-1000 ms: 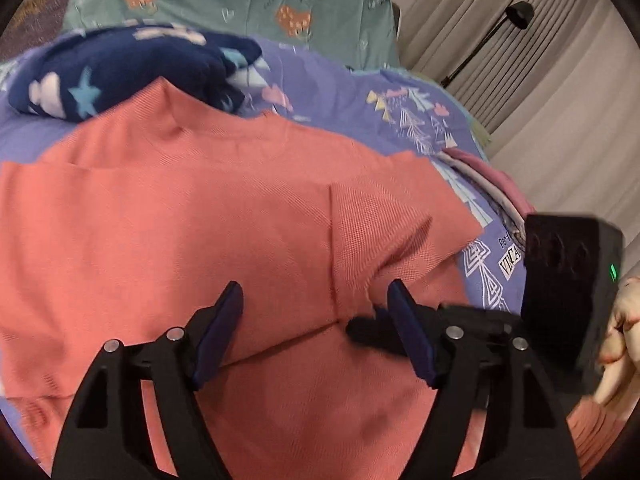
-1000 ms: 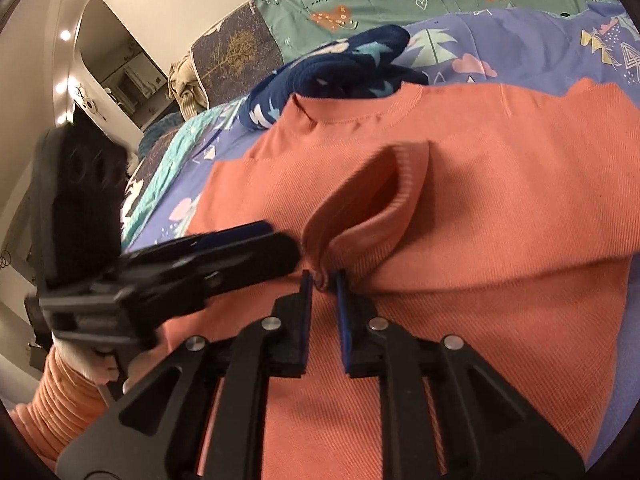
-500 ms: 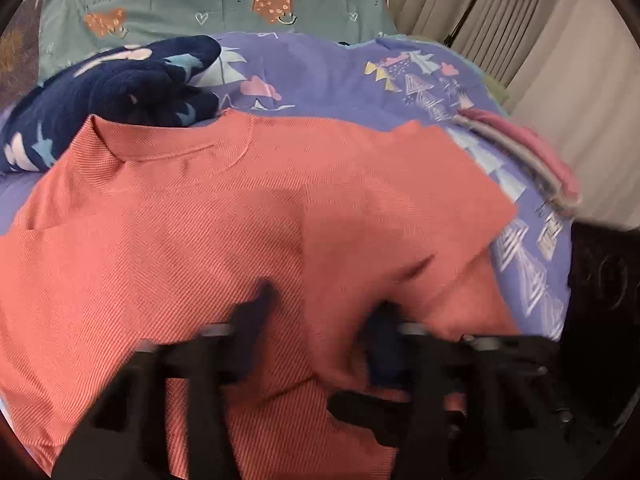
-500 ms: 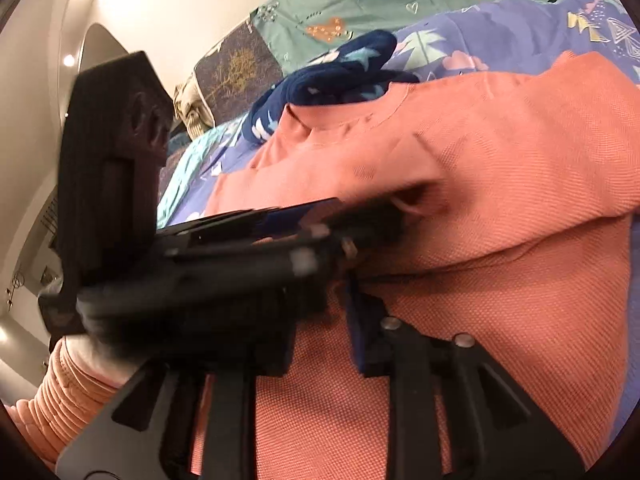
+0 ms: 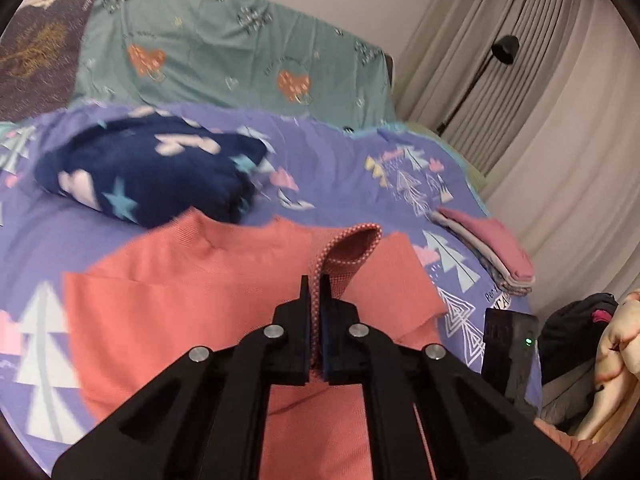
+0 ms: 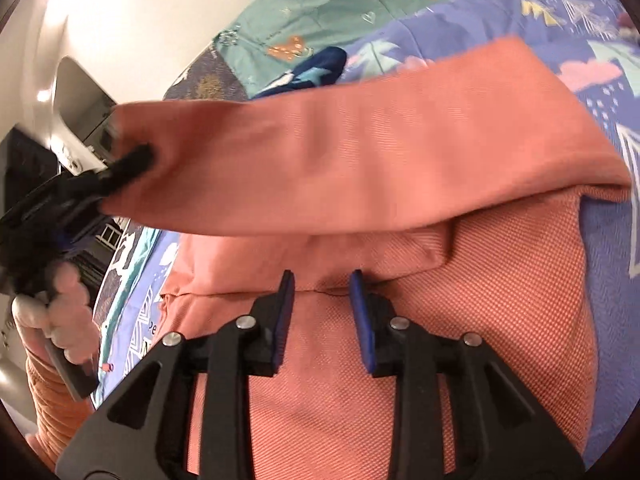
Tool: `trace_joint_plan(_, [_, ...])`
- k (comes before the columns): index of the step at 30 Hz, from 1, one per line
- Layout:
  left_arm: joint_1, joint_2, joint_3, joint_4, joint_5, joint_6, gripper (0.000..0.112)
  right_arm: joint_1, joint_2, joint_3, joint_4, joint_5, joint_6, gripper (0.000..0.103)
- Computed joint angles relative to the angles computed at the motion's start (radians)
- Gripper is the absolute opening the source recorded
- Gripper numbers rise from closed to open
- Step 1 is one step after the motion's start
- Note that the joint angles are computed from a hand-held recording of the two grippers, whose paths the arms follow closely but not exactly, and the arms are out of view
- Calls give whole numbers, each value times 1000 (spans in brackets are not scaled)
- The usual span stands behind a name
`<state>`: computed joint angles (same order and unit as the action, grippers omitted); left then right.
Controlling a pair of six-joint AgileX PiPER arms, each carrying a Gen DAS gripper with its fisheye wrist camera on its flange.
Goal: Fold small clothes
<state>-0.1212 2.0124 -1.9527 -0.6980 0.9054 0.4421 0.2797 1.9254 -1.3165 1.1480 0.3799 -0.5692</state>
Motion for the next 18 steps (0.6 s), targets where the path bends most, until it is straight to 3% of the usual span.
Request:
trace_joint_plan(7, [138,-34,66,5,-4,-10,3,10,-5,3,-46,-4,36,32])
trace_joint_plan(11, [191,-30,101,-66,4,10,3,12,-12,10,-45,-11,36,32])
trace_joint_plan(14, [190,-34,107,-50,-4,0,3,35,-18,-8,-195,-36,164,33])
trace_joint_plan(16, [178,-52,133,-2,-54,-36,3,51,-16,-23,-306,-45,257,33])
trace_joint_plan(18, [184,-78,186,-52,-85,14,4,52,-12,-28,-321,-44,271,33])
